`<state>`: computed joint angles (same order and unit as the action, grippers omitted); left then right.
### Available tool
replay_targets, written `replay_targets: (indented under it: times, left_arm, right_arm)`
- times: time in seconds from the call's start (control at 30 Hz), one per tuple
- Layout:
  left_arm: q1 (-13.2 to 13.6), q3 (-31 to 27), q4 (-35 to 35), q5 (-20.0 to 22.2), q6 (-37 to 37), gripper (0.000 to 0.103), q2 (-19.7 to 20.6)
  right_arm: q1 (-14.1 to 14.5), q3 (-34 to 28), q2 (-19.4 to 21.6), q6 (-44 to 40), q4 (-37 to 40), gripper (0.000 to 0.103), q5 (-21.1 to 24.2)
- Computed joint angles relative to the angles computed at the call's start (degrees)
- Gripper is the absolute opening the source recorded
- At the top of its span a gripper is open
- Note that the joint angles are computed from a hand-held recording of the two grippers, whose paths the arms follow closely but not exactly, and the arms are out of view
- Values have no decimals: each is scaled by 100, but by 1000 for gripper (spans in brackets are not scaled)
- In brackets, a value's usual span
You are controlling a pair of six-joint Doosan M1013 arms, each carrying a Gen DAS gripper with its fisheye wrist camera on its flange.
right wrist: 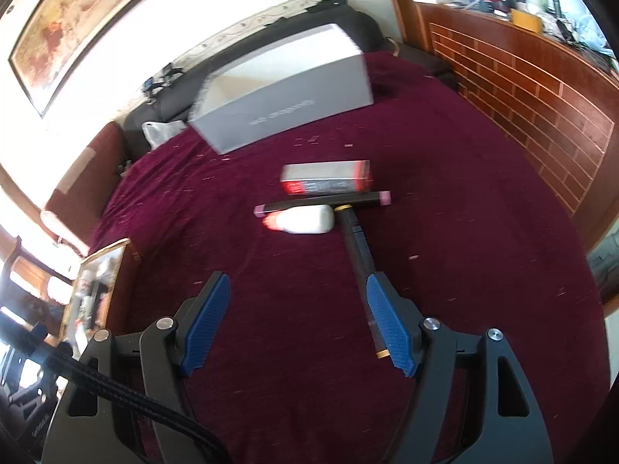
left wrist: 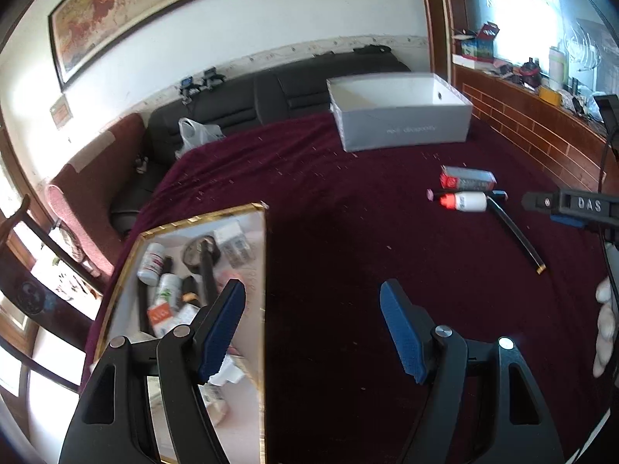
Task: Organize objects
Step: 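Move both open grippers back over the remaining bedspread items, then grasp the black marker lying on the bedspread with the right gripper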
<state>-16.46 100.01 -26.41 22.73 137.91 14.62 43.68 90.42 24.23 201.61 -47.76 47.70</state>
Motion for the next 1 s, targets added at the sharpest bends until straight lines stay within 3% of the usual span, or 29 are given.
replay_targets:
  times: [0.27,0.47,0.53,0.6,0.67,0.77,0.9,1.0]
  left_arm:
    - [-115,-206,383,939,-503,66,373]
    - [-138,-306,69,1089,-333,66,451]
    - [-150,-377,-14,1139,-255,66,480]
    - [-192,-473,-52,1177,-239,66,516]
    - [-246,-575,-217,1175,-113,66,564]
    - [-376,-707,-520,1052,212,66,640]
    - [-575,-1015,-607,1223,149,66,878]
    - [-712,-1365,-504,1485,-304,66,1156]
  right_arm:
    - [-388,368,-109,-364,831,73,-251]
    - [-530,191,113,-1019,1277,73,-183]
    - [-509,-12,258,-1190,1278,71,139]
    - [-469,-252,418,-1418,1229,46,547]
    - [-446,-496,573,-1699,1288,32,1009]
    - [-403,-512,583,-1729,1263,14,1161]
    - [-357,62,238,-861,1047,12,530]
    - [-327,455,30,-231,673,13,28]
